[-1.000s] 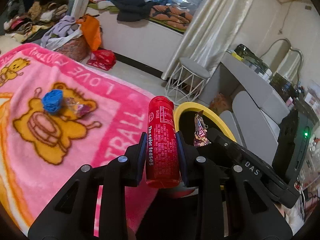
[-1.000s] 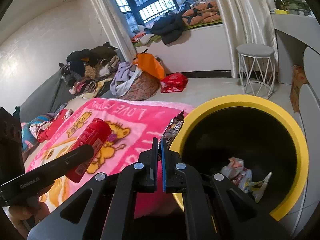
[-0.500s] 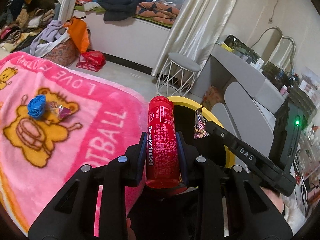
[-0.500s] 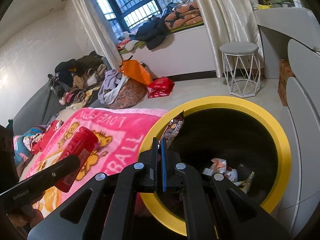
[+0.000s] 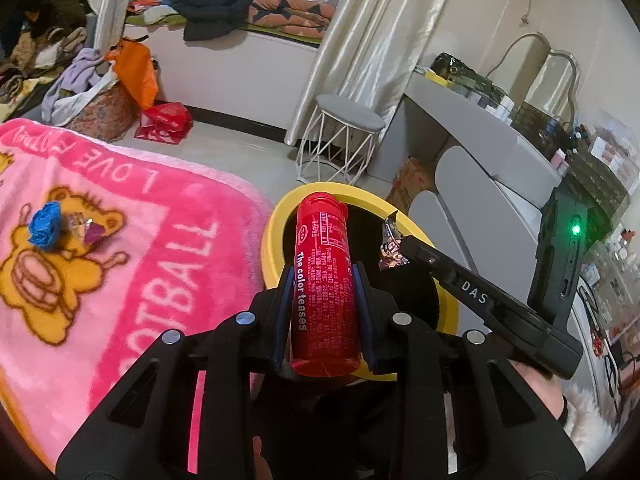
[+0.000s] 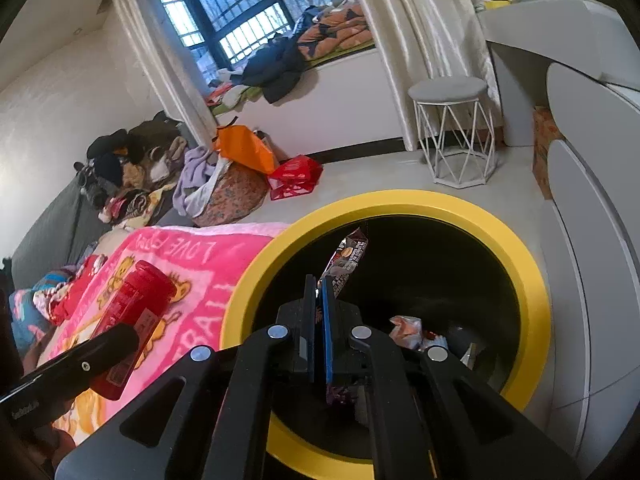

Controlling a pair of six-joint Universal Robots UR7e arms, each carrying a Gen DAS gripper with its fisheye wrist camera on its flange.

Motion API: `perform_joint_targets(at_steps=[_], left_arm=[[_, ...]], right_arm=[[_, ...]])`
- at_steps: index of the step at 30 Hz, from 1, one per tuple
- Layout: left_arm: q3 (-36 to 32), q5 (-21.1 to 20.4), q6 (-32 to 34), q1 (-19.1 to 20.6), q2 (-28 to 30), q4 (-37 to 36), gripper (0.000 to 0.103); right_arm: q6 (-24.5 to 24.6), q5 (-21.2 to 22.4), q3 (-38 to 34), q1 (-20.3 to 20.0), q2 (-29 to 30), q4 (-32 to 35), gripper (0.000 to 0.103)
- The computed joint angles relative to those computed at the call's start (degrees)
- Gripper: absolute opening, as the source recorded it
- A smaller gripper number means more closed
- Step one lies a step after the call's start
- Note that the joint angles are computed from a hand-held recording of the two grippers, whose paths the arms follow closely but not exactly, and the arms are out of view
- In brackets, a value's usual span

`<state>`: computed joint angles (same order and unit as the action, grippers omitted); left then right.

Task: Collect trash
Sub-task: 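Carry the red can and chocolate wrapper with both tools over the yellow bin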

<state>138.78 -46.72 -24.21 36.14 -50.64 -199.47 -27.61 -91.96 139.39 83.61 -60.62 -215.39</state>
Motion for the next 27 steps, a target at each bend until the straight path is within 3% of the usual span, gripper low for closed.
perform_joint_targets(at_steps=[27], left_arm=[[-8.5,-5.1,5.7,3.2,6.2,2.8,0.023]], right_arm=[[2.4,-0.6,0.0,-3.8,-1.5,-0.3,0.003]])
